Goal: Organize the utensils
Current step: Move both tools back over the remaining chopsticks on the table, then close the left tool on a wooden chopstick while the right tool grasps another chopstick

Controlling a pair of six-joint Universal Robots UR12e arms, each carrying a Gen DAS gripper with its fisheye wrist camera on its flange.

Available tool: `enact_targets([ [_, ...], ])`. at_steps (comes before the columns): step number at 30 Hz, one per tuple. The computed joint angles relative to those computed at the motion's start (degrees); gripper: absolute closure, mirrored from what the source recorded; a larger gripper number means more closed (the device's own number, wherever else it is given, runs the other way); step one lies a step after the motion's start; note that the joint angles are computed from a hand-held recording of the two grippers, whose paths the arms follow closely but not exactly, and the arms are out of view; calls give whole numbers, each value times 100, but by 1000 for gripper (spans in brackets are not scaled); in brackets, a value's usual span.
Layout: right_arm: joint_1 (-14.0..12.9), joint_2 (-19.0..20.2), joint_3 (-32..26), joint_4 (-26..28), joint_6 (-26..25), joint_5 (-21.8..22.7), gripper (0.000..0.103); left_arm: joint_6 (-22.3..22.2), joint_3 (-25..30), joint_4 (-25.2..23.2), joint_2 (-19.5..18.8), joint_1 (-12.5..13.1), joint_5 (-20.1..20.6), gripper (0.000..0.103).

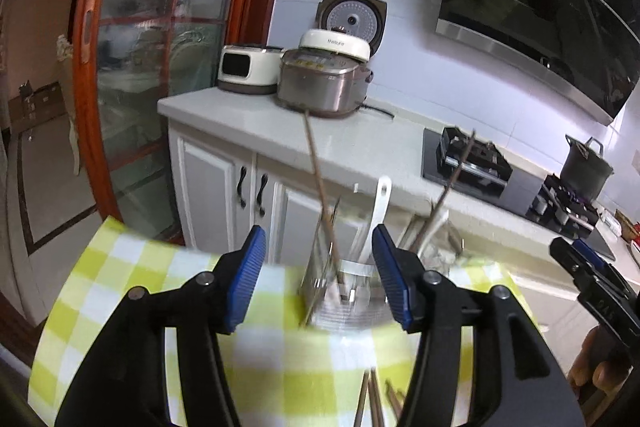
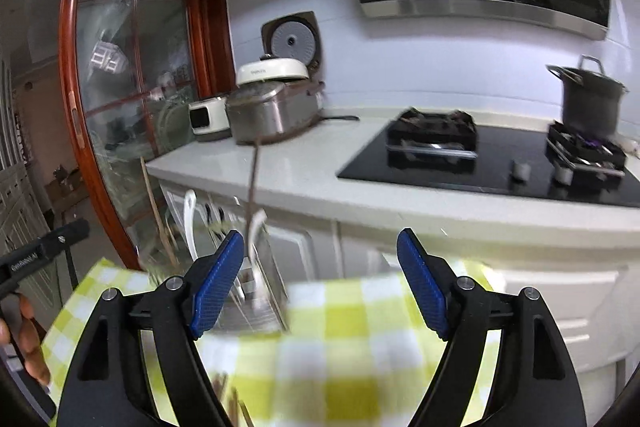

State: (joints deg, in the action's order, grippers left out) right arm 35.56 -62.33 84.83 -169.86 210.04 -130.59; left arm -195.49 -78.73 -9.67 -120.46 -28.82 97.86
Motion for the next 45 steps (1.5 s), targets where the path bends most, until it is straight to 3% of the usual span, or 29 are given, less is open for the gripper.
enact_targets([
  [5,191,-281,569,114,297,-192,26,-28,-717,217,341,-107,242,47],
  [8,306,-390,773,400,422,-228,24,51,-1174,295,545,-214,453,39],
  [16,420,-620,1198,1340,1002,950,21,27,-1786,-263,806,-322,25,39],
  [20,434,-578,1164,1796,1082,1268,21,246,-1744,-747,763,-383,-32,39],
  [27,409,-514,1083,2164,1013,1583,21,455,-1464,-1499,574,-408,-104,52],
  [42,348,-423,963,2357,889,1670,21,1030,-654,-2438,37,-522,35,66],
  [45,335,-414,955,2381,889,1697,21,1042,-620,-2450,12,-519,0,68],
])
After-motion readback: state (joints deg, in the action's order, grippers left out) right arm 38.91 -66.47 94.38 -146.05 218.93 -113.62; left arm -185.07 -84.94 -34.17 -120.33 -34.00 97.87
